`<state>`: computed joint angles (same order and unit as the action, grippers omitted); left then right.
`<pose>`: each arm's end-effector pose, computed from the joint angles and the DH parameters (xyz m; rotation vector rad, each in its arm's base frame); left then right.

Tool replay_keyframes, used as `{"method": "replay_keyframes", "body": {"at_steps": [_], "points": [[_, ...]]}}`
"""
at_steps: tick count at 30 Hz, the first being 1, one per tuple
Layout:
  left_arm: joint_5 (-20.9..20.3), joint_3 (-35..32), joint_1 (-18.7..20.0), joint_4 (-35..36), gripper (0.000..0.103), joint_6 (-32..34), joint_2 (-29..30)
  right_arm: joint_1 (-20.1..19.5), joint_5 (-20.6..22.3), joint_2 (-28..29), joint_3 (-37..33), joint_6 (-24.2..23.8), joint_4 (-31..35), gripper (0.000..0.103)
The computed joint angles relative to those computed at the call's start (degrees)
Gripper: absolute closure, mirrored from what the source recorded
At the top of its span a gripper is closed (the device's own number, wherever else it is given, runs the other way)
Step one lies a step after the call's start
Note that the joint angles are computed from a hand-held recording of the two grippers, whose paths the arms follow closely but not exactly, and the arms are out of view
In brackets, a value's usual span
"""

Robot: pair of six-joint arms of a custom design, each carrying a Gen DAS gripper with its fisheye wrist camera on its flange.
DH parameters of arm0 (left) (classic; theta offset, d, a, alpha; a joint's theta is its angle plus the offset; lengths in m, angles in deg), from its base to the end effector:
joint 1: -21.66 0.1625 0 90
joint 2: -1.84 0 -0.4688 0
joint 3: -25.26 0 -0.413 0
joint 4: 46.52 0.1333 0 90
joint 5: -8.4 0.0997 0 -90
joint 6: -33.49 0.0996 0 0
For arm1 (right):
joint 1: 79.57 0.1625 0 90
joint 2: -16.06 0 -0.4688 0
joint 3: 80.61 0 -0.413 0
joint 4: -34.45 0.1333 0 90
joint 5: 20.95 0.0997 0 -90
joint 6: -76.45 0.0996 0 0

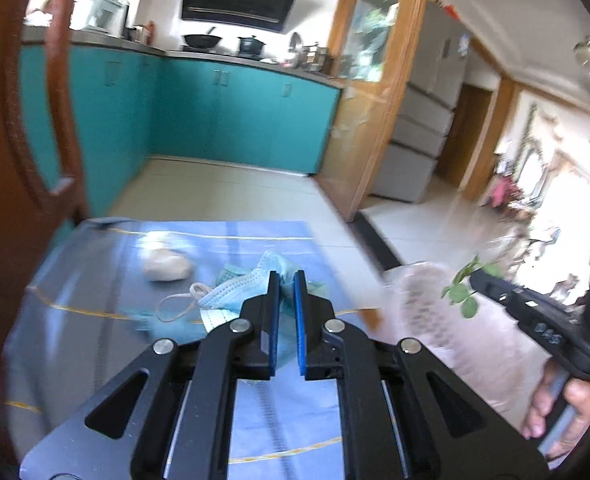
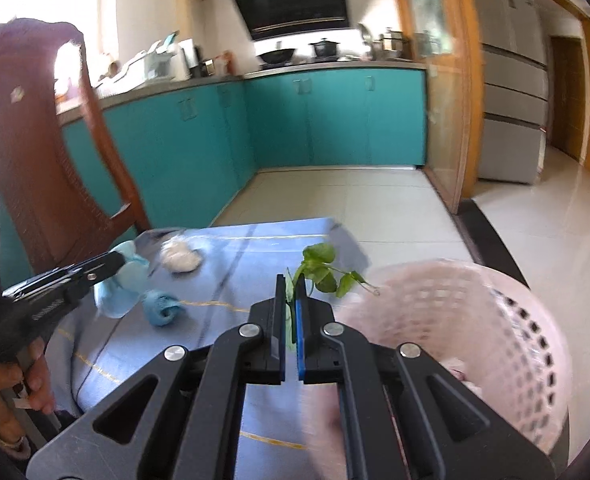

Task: Collect trash
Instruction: 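Drop the mask into the basket with the left tool while the right tool drops the sprig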

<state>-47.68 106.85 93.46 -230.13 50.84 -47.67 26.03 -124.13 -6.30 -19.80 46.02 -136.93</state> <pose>-0.0625 -0.7948 0.3479 0.2967 2.2585 -1.3392 0.3475 -0.8333 0.0809 0.9259 -2.4879 0.9945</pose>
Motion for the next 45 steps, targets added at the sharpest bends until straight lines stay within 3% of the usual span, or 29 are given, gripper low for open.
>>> {"method": "replay_keyframes", "body": {"at_steps": [7, 13, 15, 18, 19, 21, 22, 25, 30, 32, 34, 35, 36, 39, 42, 45], "points": [[-14.9, -1.9, 0.1, 6.8, 0.095, -4.0, 2.2, -3.0, -3.8, -4.3, 4.7, 3.3, -2.3, 0.099], [-19.8, -4.6, -0.4, 12.2, 0.092, -3.5, 6.2, -4.6, -4.6, -6.4, 6.2, 6.4, -0.7, 0.098], [-21.0, -5.8, -0.3, 14.7, 0.084, -3.8, 7.4, -4.9, -5.2, -6.7, 6.4, 7.6, -0.4, 0.096], [-21.6, -6.4, -0.1, 15.8, 0.074, -4.1, 8.4, -5.1, -6.3, -6.9, 6.6, 8.7, -0.5, 0.085], [-22.0, -6.5, 0.0, 15.7, 0.072, -4.3, 8.7, -5.1, -6.4, -7.0, 6.6, 9.0, -0.5, 0.077], [-22.1, -6.4, 0.0, 15.2, 0.052, -4.8, 8.8, -5.2, -6.4, -7.1, 6.6, 9.5, -0.7, 0.061], [-22.0, -6.5, 0.1, 14.7, 0.049, -5.2, 8.8, -5.1, -6.4, -7.1, 6.7, 9.6, -1.1, 0.051], [-18.6, -5.9, -0.1, 12.1, 0.046, -6.3, 8.2, -5.1, -6.0, -7.0, 6.4, 9.3, -1.4, 0.046], [-1.2, -7.0, -0.9, 9.2, 0.045, -7.3, 8.3, -4.6, -5.6, -5.8, 4.6, 8.9, 1.1, 0.036], [2.9, -7.4, -0.4, 10.1, 0.045, -10.2, 7.7, -3.4, -11.7, -3.6, 1.0, 4.0, 6.3, 0.025], [4.1, -7.5, 0.2, 12.2, 0.045, -14.1, 6.5, -2.0, -21.1, 0.1, -2.9, -1.9, 7.1, 0.024], [4.4, -7.2, 0.5, 13.0, 0.045, -15.4, 5.8, -2.1, -22.5, 1.0, -4.1, -1.7, 8.2, 0.024], [4.9, -6.9, 0.6, 13.3, 0.046, -15.9, 5.2, -2.3, -21.5, 0.5, -4.2, 1.0, 11.4, 0.024], [8.0, -5.7, 0.5, 12.1, 0.045, -14.7, 3.8, -4.5, -10.2, -2.8, -3.5, 11.4, 20.1, 0.024], [10.2, -5.2, 0.3, 9.9, 0.045, -12.7, 3.2, -5.4, -7.1, -4.0, -2.5, 15.0, 18.6, 0.024], [10.4, -5.7, 0.6, 9.8, 0.044, -13.1, 3.0, -7.2, 2.3, -5.7, -1.5, 20.9, 20.8, 0.024]]}}
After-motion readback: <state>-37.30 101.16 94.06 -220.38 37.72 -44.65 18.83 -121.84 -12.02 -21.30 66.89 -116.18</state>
